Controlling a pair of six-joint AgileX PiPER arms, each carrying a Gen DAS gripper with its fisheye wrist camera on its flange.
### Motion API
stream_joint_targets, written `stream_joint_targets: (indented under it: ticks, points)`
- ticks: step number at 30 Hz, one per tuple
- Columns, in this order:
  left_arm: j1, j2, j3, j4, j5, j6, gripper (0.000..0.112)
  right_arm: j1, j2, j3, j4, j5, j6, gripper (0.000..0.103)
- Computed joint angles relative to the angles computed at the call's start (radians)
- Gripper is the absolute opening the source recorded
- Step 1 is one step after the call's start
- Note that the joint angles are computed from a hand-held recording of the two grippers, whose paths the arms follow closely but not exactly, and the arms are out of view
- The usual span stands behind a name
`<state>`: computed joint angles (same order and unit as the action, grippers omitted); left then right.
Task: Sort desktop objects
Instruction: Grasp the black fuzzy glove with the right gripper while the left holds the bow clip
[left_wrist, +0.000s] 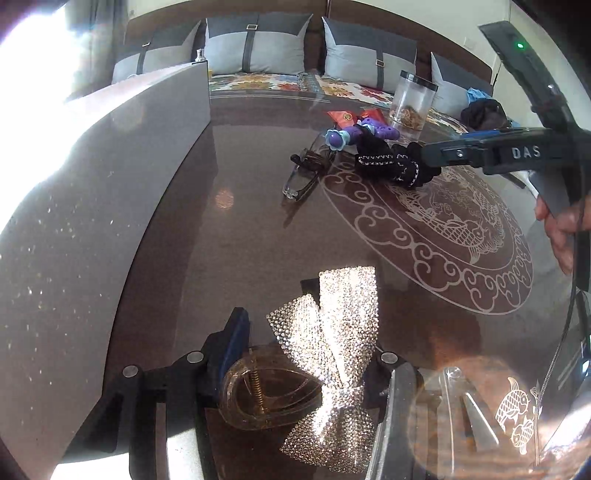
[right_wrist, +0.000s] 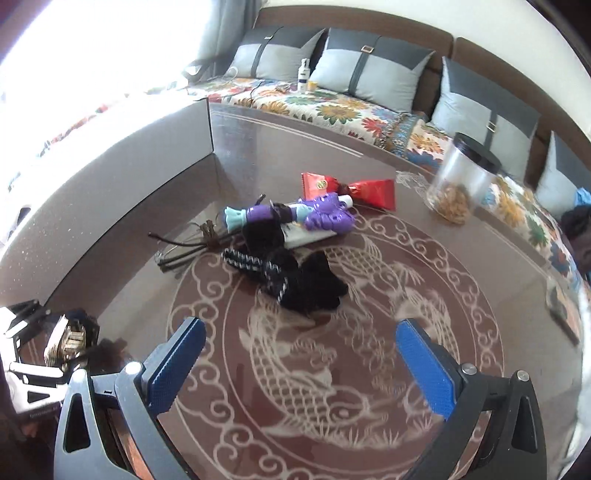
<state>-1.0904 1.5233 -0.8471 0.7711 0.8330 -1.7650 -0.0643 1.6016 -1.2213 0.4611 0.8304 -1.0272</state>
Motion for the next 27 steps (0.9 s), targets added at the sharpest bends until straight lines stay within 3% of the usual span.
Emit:
stream_joint_targets:
  ticks: [3,6,9,10,11,13,17,21,25,27]
  points:
    - [0.028,-0.024,0.023,0.002,-0.044,-0.008,0.049,0.144,0.122,-0.155,-0.177,0.033,0.155,0.103]
    - [0.048,-0.036,0.033,-0.004,-0.072,0.012,0.049,0.232,0.171,-0.160,-0.282,-0.035,0.184,0.103]
    - [0.062,-0.039,0.035,-0.010,-0.084,0.032,0.049,0.257,0.243,-0.201,-0.330,0.015,0.206,0.101]
    - [0.065,-0.038,0.033,-0.011,-0.085,0.035,0.049,0.250,0.261,-0.216,-0.320,0.048,0.200,0.089]
    - [0.069,-0.036,0.029,-0.013,-0.085,0.038,0.049,0.236,0.269,-0.224,-0.292,0.082,0.186,0.067]
    - [0.073,-0.029,0.020,-0.016,-0.083,0.039,0.049,0.191,0.248,-0.210,-0.206,0.130,0.151,0.040]
    - [0.060,-0.030,0.021,-0.011,-0.079,0.017,0.049,0.122,0.094,-0.021,-0.143,0.123,0.128,0.040]
    - [0.023,-0.018,0.014,0.004,-0.048,-0.003,0.049,-0.046,-0.124,0.241,-0.072,0.139,0.066,0.044]
    - [-0.020,-0.001,0.009,0.034,-0.011,-0.026,0.049,-0.243,-0.302,0.445,0.022,0.120,-0.132,0.076]
    - [-0.039,0.006,0.004,0.041,0.004,-0.032,0.049,-0.282,-0.342,0.482,0.044,0.092,-0.189,0.079]
